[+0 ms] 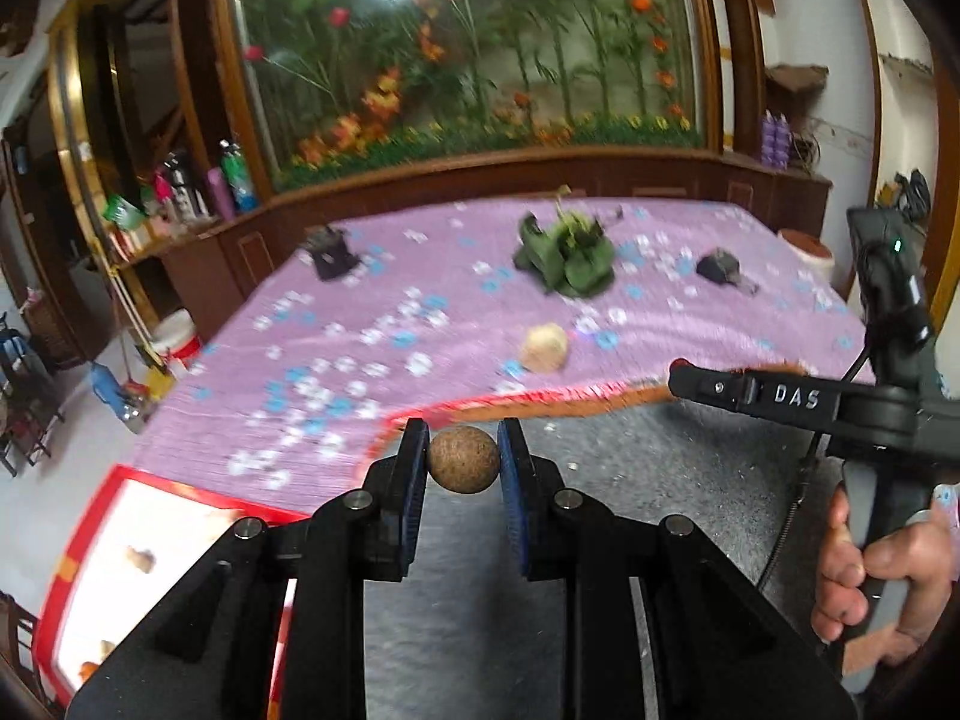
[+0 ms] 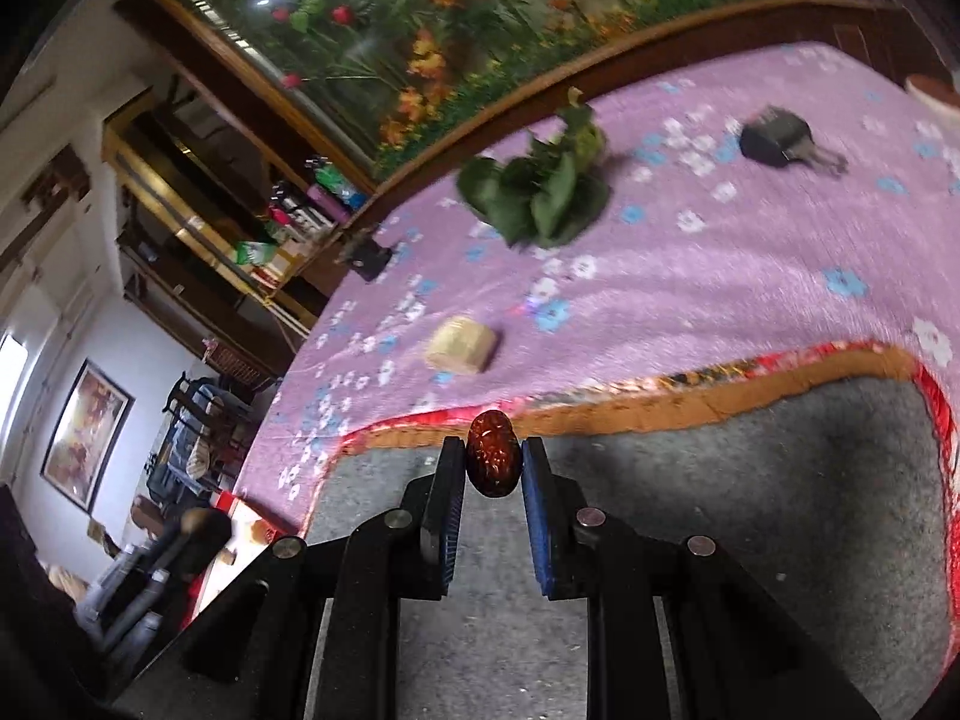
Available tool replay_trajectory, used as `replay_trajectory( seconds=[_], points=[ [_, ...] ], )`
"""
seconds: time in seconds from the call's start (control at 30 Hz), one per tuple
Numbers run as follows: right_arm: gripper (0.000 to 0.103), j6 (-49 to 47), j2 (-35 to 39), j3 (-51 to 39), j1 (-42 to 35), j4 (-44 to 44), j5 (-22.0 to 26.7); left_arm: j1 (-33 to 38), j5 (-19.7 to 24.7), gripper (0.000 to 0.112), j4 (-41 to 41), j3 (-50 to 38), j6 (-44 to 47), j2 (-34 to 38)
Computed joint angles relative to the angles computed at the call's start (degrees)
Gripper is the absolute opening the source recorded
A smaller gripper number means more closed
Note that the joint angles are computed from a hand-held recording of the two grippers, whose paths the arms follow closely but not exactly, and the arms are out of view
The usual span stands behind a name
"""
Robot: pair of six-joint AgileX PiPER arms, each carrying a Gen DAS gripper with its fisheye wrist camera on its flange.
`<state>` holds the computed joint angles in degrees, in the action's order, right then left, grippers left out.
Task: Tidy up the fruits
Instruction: 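Carry the nut and date into the white tray and open both tools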
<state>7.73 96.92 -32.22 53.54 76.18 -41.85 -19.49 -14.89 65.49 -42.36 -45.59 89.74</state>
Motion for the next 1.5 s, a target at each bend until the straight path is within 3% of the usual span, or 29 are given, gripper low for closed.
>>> replay_trajectory(
  seconds=[0.17,0.33,0.6,0.97,1.3,1.5],
  points=[
    [0.02,-9.24,0.58,-3.14,5.34,7.12,-7.43,7.68,-5.66,0.021,6.93,2.42,-5.17,-5.45],
    [0.02,-13.38,1.22,-5.42,8.21,9.21,-10.99,14.44,-10.55,0.021,11.29,3.04,-8.29,-7.83],
    [0.019,-15.36,3.86,-12.52,10.24,7.84,-8.58,24.67,-17.99,0.021,15.28,2.23,-10.6,-7.59],
    [0.019,-32.61,16.02,-38.27,12.43,9.85,-3.2,34.98,-24.54,0.021,18.71,-0.39,-11.36,-2.03],
    [0.019,-50.94,30.72,-60.87,12.04,21.95,2.84,39.16,-23.83,0.021,18.92,-4.24,-10.06,6.46],
    [0.019,-47.38,34.53,-63.51,11.09,20.57,6.62,39.98,-22.61,0.021,18.65,-6.78,-9.84,10.46]
  ],
)
